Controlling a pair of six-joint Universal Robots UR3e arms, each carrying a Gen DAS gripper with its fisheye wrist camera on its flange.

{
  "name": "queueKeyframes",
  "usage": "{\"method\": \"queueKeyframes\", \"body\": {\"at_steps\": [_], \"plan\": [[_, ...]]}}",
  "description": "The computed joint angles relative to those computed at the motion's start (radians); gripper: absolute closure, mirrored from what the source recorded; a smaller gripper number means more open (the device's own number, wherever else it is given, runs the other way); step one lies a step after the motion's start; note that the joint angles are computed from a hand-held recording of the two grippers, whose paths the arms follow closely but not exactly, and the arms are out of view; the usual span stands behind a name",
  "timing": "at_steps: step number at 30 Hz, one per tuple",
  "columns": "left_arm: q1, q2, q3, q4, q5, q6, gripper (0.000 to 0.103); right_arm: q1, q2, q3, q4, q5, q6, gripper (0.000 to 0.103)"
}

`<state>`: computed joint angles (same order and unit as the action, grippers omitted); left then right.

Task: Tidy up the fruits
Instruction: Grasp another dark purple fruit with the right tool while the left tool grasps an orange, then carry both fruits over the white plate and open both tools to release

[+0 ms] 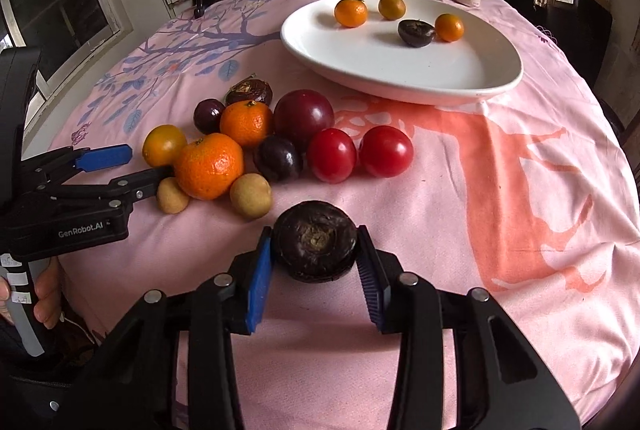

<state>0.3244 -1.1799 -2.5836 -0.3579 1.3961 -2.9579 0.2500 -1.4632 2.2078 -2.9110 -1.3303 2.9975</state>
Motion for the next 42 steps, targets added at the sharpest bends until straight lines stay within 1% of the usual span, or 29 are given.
{"method": "queueKeyframes", "body": {"at_steps": [2,5,8,10,11,14,18,24,26,28,31,34,38,42], "plan": [[0.000,-0.038,0.019,0.016,-0.026,-0.002,0.038,0.000,-0.004,0.005,-0.003,-0.002,-0.001,0.062],[-0.027,-0.099,0.042,0.062,-0.016,-0.020,0.042,0.000,-0.008,0.013,-0.008,-0.002,-0.003,0.062],[-0.055,-0.150,0.061,0.105,-0.009,-0.035,0.043,0.001,-0.012,0.021,-0.016,-0.003,-0.002,0.062],[-0.074,-0.183,0.068,0.147,-0.001,-0.045,0.055,-0.002,-0.017,0.025,-0.014,-0.001,0.003,0.062],[-0.068,-0.181,0.067,0.149,-0.022,-0.038,0.066,-0.005,-0.023,0.028,-0.012,0.002,0.005,0.062],[-0.071,-0.178,0.077,0.128,-0.032,-0.043,0.067,-0.022,-0.050,0.042,-0.005,0.015,0.014,0.062],[-0.043,-0.086,0.048,0.071,-0.067,-0.034,0.067,-0.048,-0.101,0.067,-0.004,0.034,0.016,0.062],[0.010,0.133,0.041,-0.120,-0.128,-0.009,0.067,-0.073,-0.143,0.080,0.001,0.058,0.012,0.062],[0.006,0.163,0.062,-0.163,-0.136,-0.008,0.067,-0.082,-0.152,0.082,0.002,0.067,0.009,0.062],[-0.011,0.155,0.093,-0.182,-0.134,-0.010,0.067,-0.092,-0.157,0.079,0.008,0.074,0.003,0.062],[-0.058,0.069,0.182,-0.179,-0.104,-0.027,0.067,-0.111,-0.153,0.052,0.027,0.077,-0.011,0.062],[-0.127,-0.088,0.341,-0.165,-0.061,-0.037,0.067,-0.136,-0.123,-0.024,0.055,0.067,-0.028,0.062],[-0.217,-0.345,0.643,-0.225,-0.015,-0.062,0.067,-0.172,-0.019,-0.202,0.092,0.058,-0.048,0.062],[-0.288,-0.644,1.022,-0.331,0.034,-0.129,0.067,-0.177,0.185,-0.481,0.157,0.022,-0.045,0.062]]}}
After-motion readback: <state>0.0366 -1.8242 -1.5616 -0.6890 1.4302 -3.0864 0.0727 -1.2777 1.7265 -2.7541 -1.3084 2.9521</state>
